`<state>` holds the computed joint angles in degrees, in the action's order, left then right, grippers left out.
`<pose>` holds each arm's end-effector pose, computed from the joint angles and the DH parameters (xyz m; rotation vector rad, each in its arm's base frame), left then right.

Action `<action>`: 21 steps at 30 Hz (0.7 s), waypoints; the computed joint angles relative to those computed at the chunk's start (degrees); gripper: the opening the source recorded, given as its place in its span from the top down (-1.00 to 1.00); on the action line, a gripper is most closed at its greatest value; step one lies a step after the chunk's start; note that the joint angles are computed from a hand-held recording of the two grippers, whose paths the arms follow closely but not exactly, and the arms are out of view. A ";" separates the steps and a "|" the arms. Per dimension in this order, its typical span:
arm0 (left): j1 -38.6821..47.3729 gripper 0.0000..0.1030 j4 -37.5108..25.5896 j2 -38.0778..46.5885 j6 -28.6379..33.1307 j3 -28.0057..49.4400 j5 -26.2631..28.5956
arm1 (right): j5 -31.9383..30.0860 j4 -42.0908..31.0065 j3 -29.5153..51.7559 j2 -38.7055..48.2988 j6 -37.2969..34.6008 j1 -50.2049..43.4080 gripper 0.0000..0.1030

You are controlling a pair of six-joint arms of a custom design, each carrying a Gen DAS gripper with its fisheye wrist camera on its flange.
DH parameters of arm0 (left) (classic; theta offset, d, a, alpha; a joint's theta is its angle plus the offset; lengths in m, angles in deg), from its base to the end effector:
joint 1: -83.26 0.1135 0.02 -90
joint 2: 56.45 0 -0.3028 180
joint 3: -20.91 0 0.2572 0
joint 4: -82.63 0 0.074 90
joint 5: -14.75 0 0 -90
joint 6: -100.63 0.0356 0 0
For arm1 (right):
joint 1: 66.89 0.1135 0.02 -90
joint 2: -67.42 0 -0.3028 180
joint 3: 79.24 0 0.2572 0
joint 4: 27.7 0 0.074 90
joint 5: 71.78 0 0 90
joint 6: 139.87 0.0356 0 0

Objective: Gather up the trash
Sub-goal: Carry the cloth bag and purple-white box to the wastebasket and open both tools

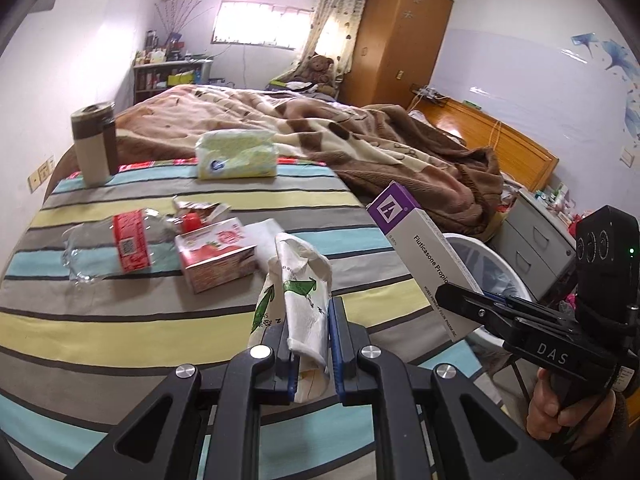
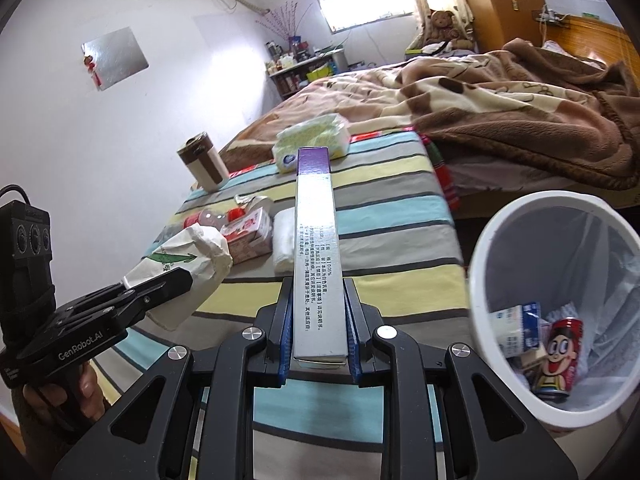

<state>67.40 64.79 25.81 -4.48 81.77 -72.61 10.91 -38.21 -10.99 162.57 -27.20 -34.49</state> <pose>0.2915 -0.0845 0.2504 0.0398 2.2770 -0.3390 0.3044 0.1985 0.2323 -0.2674 2.2859 0.6557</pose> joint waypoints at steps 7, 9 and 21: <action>-5.33 0.75 0.18 0.87 -1.42 2.08 -2.76 | 0.95 0.33 -3.44 -3.90 -0.07 -3.54 0.56; -6.85 0.75 0.56 1.63 -1.88 2.94 -3.43 | 1.12 0.33 -4.18 -4.74 0.00 -4.64 0.56; -14.67 0.75 1.34 9.82 -2.88 11.41 -4.73 | 1.49 -0.73 -7.86 -8.15 0.28 -11.90 0.56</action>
